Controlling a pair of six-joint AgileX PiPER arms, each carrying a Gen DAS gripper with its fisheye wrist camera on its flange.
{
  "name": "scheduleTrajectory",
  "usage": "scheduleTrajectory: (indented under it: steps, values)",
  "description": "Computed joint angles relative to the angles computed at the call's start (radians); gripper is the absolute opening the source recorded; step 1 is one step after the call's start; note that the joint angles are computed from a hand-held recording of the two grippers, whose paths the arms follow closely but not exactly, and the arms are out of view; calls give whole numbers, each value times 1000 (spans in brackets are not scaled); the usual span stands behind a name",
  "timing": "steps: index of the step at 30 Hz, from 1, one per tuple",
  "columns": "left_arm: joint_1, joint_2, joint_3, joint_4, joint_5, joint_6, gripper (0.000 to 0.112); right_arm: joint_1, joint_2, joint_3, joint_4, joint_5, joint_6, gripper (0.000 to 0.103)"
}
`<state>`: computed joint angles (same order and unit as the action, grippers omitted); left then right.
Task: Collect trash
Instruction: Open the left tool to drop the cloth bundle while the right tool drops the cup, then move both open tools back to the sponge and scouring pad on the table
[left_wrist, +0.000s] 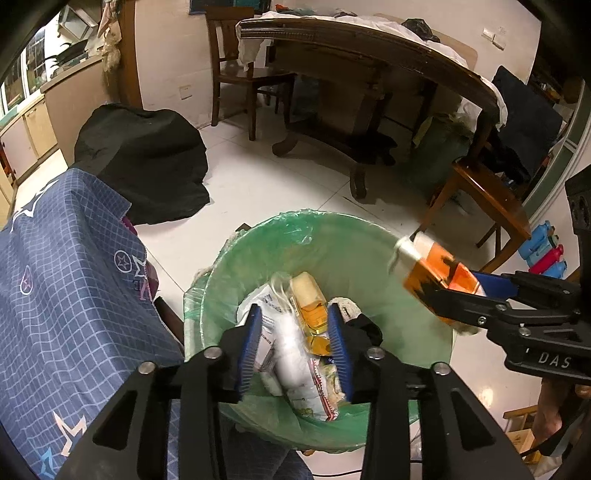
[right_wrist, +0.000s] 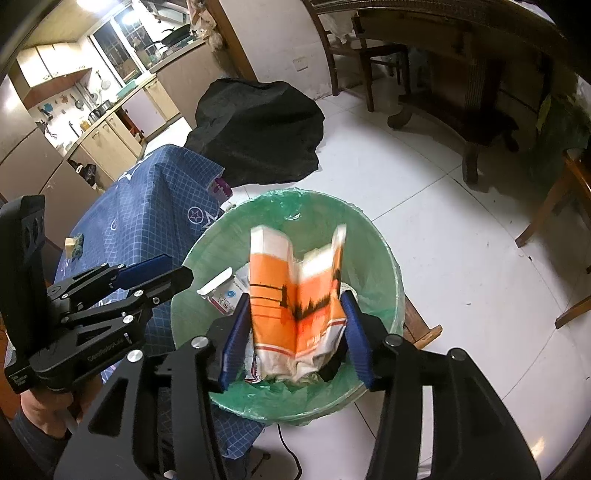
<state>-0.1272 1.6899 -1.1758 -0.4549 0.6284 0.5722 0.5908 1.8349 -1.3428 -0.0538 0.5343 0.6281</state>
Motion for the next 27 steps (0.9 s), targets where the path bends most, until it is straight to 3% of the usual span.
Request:
scheduleTrajectory:
  steps: [4, 12, 16, 21, 24, 27]
  values:
    - [1, -7, 6, 9, -11, -11, 60, -1, -15, 18, -1, -19, 0, 63]
    - [56, -57, 32, -10, 19, 31, 61, 22, -79, 72, -87, -48, 102, 66]
    - [143, -119, 71, -58, 54, 125, 61, 97, -120, 104, -261, -59, 278, 70]
    - [400, -190, 120, -176, 123, 374, 62, 242, -103, 46, -441, -32, 409, 74]
    - [630, -137, 58, -234, 208, 490, 62, 312, -31, -68, -427, -5, 343, 74]
    - [844, -17, -83, -246, 285, 541, 62, 355, 89, -250, -310, 22, 181, 74]
